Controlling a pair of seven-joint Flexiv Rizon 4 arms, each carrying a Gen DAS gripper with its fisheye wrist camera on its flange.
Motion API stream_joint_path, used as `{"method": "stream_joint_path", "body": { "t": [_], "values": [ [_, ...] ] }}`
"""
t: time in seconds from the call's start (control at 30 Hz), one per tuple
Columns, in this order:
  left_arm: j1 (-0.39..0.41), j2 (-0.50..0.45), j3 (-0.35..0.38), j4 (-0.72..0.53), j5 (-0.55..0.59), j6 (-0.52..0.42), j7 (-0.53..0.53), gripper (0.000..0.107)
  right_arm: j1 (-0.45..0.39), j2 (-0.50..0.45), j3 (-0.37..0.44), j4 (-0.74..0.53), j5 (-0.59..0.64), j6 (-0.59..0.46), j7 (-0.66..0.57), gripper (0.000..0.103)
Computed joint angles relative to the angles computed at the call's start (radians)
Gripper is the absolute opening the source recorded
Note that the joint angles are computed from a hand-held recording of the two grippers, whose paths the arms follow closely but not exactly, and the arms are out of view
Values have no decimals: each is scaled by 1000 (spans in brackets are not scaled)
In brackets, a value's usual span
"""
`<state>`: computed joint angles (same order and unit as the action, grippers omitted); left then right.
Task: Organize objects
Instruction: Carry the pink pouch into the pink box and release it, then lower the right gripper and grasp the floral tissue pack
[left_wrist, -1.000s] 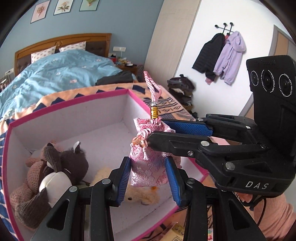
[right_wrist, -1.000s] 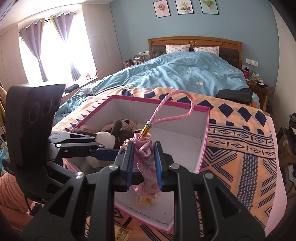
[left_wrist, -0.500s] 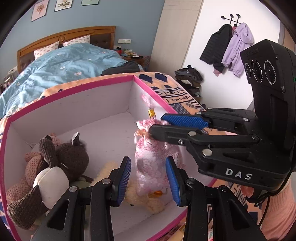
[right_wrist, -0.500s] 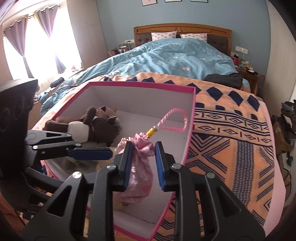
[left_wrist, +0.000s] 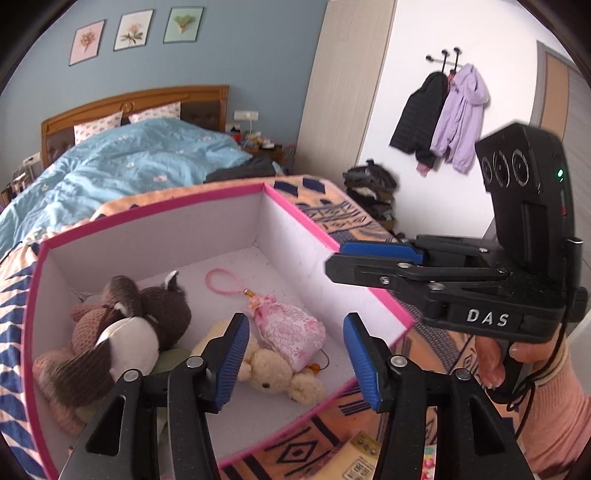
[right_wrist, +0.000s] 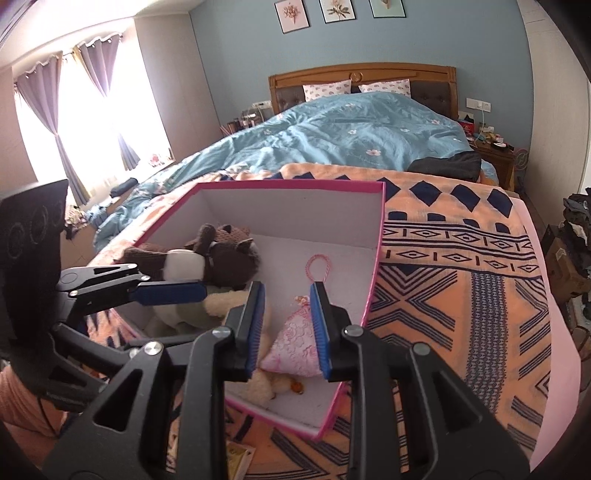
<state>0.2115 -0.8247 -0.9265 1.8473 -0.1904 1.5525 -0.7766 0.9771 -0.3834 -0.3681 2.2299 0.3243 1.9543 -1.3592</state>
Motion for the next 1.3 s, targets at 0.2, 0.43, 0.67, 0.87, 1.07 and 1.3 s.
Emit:
{"method": "stream_joint_path", "body": {
  "t": [0.2,0.43,0.67,0.87,1.07,1.3],
  "values": [
    [162,-44,-162,117,103,83,2,67,-109,42,182,54,19,117,-21,32],
    [283,-84,-248,219,227,84,-39,70,-160,82,341,116,106,203,-91,38],
    [340,-114,-278,291,286,65,-44,70,-191,81,463,180,192,273,-73,43],
    [348,-115,-268,330,289,23,-28,70,-203,35,521,228,228,306,23,43],
    [335,-100,-237,364,256,-57,6,69,-191,-14,548,275,226,329,128,44],
    [286,-82,-204,372,195,-117,41,67,-194,-66,554,311,185,345,243,44]
  ]
}}
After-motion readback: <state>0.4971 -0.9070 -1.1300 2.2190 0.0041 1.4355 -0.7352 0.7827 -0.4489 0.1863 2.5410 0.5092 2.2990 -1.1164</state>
